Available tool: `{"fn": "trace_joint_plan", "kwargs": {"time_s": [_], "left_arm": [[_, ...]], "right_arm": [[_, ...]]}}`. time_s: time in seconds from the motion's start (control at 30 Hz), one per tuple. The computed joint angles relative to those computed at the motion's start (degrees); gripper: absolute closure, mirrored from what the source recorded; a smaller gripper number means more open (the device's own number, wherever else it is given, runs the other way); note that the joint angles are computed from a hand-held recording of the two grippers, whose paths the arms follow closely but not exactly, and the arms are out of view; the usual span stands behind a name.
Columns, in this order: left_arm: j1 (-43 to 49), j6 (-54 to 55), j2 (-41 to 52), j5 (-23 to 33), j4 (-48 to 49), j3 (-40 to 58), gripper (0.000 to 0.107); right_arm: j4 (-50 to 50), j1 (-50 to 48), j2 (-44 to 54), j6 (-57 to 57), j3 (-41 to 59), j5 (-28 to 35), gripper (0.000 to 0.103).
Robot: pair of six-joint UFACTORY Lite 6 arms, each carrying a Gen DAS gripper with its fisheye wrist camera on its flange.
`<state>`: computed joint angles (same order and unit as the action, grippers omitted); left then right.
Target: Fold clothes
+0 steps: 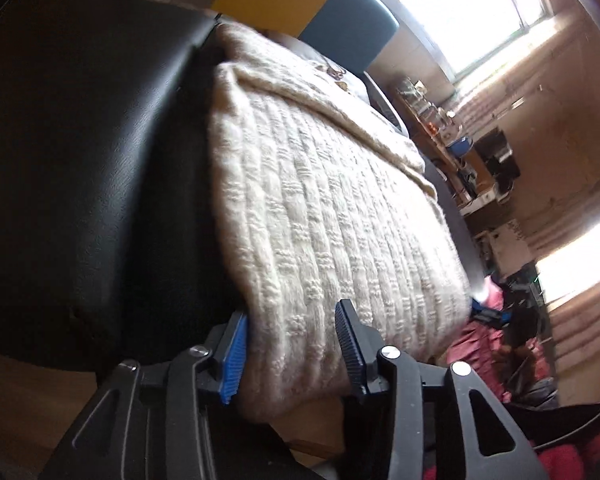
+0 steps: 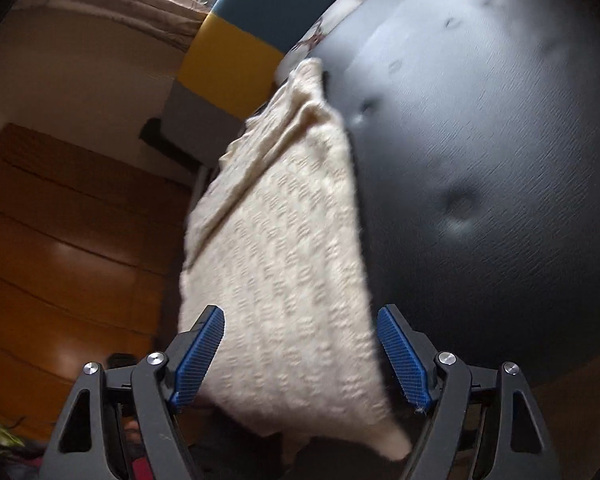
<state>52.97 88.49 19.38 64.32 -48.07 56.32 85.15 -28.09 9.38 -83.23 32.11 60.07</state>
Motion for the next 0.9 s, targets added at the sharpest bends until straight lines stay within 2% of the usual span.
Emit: {"fn": "trace_joint_plan", "kwargs": {"time_s": [0.13,0.23,0.27,0.3,0.4,0.47,0.53,0.6,0.63,0.67,0.7,0.73,0.77,0.8,0.83,0.9], "left_arm": [[-2.53,-1.15,-3.4,-2.9,-0.14,-1.86,0.064],[-2.94,0.93,-6.72,-5.78,-0.62,-5.27,0.07],[-3.39,1.45,-7.57,-7.08,-0.99,-6.16,0.076],[-4.12,1.79,-8.45,-8.35,-1.36,-6.87,0.077],[-6.2,2.96,-13.06,-12.41,-1.13,-10.56,0.074],[-7.32,3.68,-15.58,-14.4,-1.0,-12.57,0.065],[-8.16,4.18,-17.43,-16.01,-0.69,-13.97,0.065],[-9.32,3.8,-18.57,-17.63,-1.04,-14.91,0.072],[-8.89,3.72,-17.59,-17.31,-1.45,-14.36,0.085],[-8.1,3.52,-16.13,-16.54,-1.82,-13.52,0.092],[-7.47,3.18,-14.78,-15.67,-2.15,-12.7,0.094],[-6.96,2.74,-13.54,-14.7,-2.47,-11.92,0.096],[-6.67,2.5,-12.82,-14.09,-2.73,-11.48,0.097],[-6.55,2.47,-12.57,-13.79,-2.95,-11.36,0.097],[-6.3,2.42,-12.21,-13.27,-3.08,-11.1,0.097],[-5.25,1.56,-9.97,-11.25,-2.58,-9.2,0.097]], "right_arm": [[3.21,1.88,5.63,-3.58,0.88,5.81,0.023],[5.05,3.95,5.57,-5.68,0.23,5.96,0.023],[5.4,4.26,5.4,-6.25,-0.04,5.9,0.023],[5.63,4.28,5.29,-6.8,-0.35,5.94,0.023],[7.96,7.79,-0.91,-12.05,-4.49,0.76,0.022],[9.94,10.84,-4.57,-15.51,-6.77,-2.19,0.013],[11.06,12.51,-5.23,-16.98,-7.25,-2.66,0.009],[10.54,14.27,-5.77,-14.49,-6.31,-4.89,0.009],[10.01,15.14,-6.03,-12.96,-5.72,-6.08,0.009],[9.31,16.37,-7.05,-10.78,-5.24,-8.56,0.012],[8.28,17.93,-8.54,-8.01,-4.79,-12.09,0.021],[6.88,19.55,-9.86,-4.95,-4.22,-15.61,0.037],[5.36,19.86,-10.96,-3.08,-4.26,-18.26,0.057],[3.98,19.14,-11.94,-2.33,-4.8,-20.24,0.068],[3.33,18.69,-12.52,-2.04,-5.33,-21.99,0.086],[3.73,17.8,-13.31,-4.08,-6.5,-22.96,0.089]]}}
